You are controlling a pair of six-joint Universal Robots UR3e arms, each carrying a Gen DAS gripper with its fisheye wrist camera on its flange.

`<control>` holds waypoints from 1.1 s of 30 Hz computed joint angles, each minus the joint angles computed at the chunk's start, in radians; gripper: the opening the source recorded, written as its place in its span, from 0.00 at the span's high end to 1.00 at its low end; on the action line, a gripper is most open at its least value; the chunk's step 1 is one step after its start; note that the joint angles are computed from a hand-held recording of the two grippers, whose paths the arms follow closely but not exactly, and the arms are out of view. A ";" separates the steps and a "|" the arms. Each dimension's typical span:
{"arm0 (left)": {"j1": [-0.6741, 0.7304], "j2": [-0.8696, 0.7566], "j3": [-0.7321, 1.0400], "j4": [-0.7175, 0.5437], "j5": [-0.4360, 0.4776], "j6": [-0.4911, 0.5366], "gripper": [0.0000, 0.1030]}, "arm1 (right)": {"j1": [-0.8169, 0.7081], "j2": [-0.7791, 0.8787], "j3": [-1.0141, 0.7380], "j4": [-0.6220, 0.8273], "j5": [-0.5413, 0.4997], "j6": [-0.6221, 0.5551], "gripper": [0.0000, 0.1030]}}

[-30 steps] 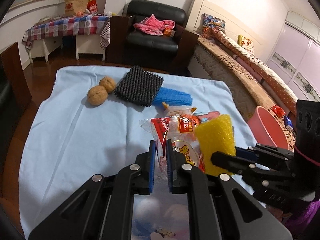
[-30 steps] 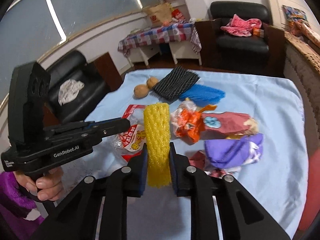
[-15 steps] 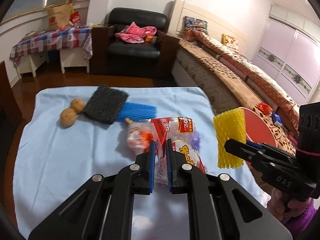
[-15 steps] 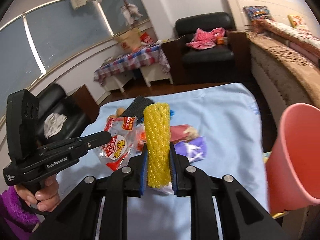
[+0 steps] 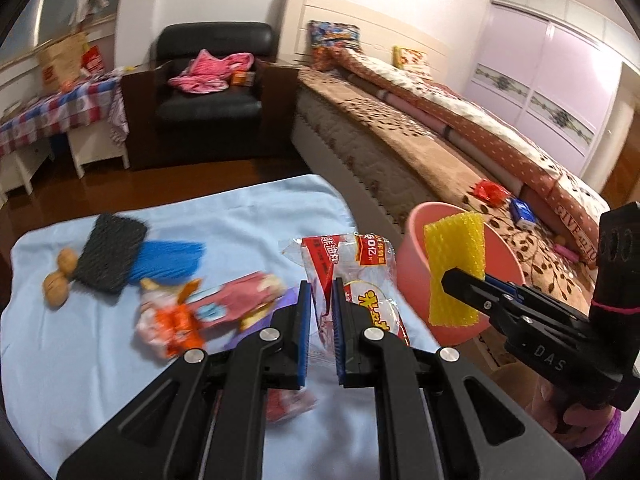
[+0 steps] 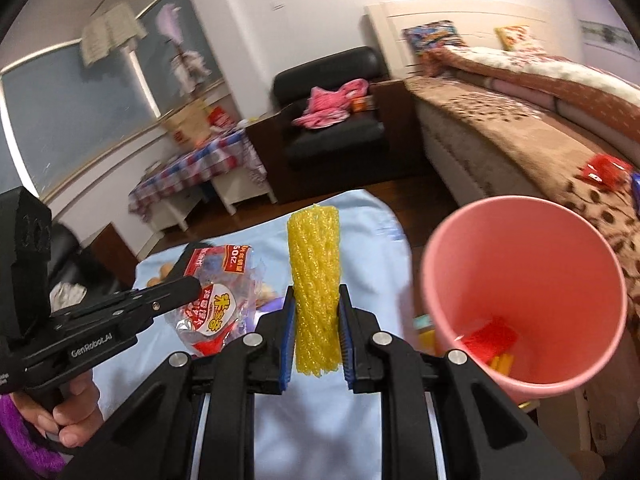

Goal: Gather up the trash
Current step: 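Carry the snack bag and yellow mesh sleeve over the pink bucket with both tools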

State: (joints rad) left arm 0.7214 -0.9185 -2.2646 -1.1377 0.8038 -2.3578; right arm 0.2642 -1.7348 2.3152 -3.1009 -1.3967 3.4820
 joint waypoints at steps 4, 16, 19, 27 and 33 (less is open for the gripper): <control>-0.164 -0.113 0.010 0.216 0.064 -0.150 0.91 | -0.099 -0.084 0.083 0.001 0.035 -0.009 0.82; -0.537 -0.425 0.110 0.606 0.257 -0.440 0.91 | -0.361 -0.243 0.247 0.015 0.094 -0.080 0.82; -0.610 -0.498 0.150 0.661 0.304 -0.479 0.91 | -0.389 -0.257 0.267 0.005 0.077 -0.098 0.82; -0.720 -0.642 0.243 0.733 0.394 -0.556 0.91 | -0.461 -0.258 0.301 -0.035 0.061 -0.136 0.81; -0.786 -0.735 0.317 0.759 0.450 -0.599 0.91 | -0.479 -0.209 0.317 -0.095 0.045 -0.141 0.81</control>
State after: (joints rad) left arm -0.0644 -1.6532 -1.9478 -0.3783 1.2538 -2.9567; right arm -0.2152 -1.9442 2.6324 -3.1954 -1.3519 3.3409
